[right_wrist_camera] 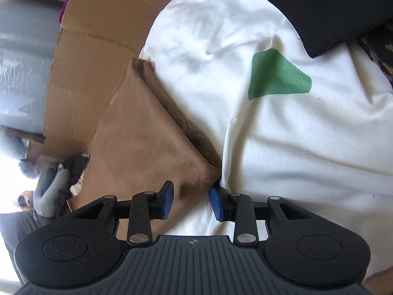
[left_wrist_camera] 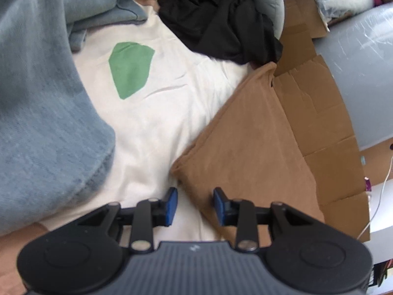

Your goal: Fold clothes

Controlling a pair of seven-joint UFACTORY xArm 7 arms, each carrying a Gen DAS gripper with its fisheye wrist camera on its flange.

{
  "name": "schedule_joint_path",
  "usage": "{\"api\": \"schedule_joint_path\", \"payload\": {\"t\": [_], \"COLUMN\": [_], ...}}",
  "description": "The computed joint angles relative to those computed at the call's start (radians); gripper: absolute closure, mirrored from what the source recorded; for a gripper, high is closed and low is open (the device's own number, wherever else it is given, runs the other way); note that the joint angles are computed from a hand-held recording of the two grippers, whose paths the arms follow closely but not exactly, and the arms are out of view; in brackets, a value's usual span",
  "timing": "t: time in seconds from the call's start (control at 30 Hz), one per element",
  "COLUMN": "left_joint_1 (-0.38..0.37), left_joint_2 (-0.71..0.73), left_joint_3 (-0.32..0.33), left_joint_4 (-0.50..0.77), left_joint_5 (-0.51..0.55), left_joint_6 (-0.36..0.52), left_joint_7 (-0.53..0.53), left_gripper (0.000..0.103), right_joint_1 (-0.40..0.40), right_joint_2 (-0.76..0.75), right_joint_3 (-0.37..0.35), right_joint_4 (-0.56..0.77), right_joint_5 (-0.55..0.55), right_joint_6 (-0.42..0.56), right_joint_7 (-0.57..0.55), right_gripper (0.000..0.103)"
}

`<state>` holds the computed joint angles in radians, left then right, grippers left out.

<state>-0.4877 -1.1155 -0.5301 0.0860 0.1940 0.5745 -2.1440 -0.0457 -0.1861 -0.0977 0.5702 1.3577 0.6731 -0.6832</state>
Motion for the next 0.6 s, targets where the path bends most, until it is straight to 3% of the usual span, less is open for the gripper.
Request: {"api": "schedule_joint_path", "payload": {"t": [0.1, 0.13, 0.17, 0.2, 0.27, 0.33, 0.47, 0.53, 0.57, 0.6], "left_joint_1": [0.014, 0.017, 0.022, 0.025, 0.021, 0.003, -0.032, -0.043, -0.042, -0.033], "left_joint_2": [-0.01, -0.017, -0.021, -0.022, -0.026, -0.06, -0.12, -0.126, -0.129, -0.129], "left_joint_3": [-0.027, -0.037, -0.046, -0.044, -0.019, 0.0, 0.0, -0.004, -0.01, -0.024], "left_joint_4": [-0.015, -0.022, -0.027, -0.033, -0.048, -0.063, -0.081, -0.089, -0.097, -0.108], "left_joint_5": [0.003, 0.005, 0.01, 0.016, 0.025, 0.029, 0.02, 0.013, 0.011, 0.01], "left_joint_6": [-0.024, -0.031, -0.039, -0.049, -0.072, -0.06, -0.021, -0.018, -0.031, -0.063], "left_joint_7": [-0.046, -0.064, -0.081, -0.087, -0.074, -0.057, -0.069, -0.09, -0.11, -0.143], "left_gripper": [0.068, 0.068, 0.069, 0.072, 0.09, 0.097, 0.095, 0.082, 0.075, 0.073], "right_joint_1": [0.003, 0.002, 0.0, -0.003, -0.009, -0.015, -0.026, -0.032, -0.032, -0.033], "right_joint_2": [0.014, 0.021, 0.026, 0.025, 0.012, -0.003, 0.004, 0.019, 0.025, 0.032], "right_joint_3": [0.003, 0.003, 0.003, 0.002, -0.003, -0.01, -0.021, -0.024, -0.02, -0.017], "right_joint_4": [0.008, 0.013, 0.018, 0.02, 0.015, 0.006, 0.0, 0.002, 0.002, 0.003], "right_joint_5": [0.031, 0.032, 0.029, 0.027, 0.036, 0.048, 0.041, 0.043, 0.063, 0.084], "right_joint_6": [-0.008, -0.006, 0.001, 0.007, 0.022, 0.038, 0.086, 0.117, 0.116, 0.116], "right_joint_7": [0.001, 0.001, -0.002, -0.013, -0.028, -0.037, -0.033, -0.034, -0.04, -0.046], "right_gripper": [0.075, 0.082, 0.097, 0.1, 0.102, 0.102, 0.097, 0.085, 0.073, 0.07]}}
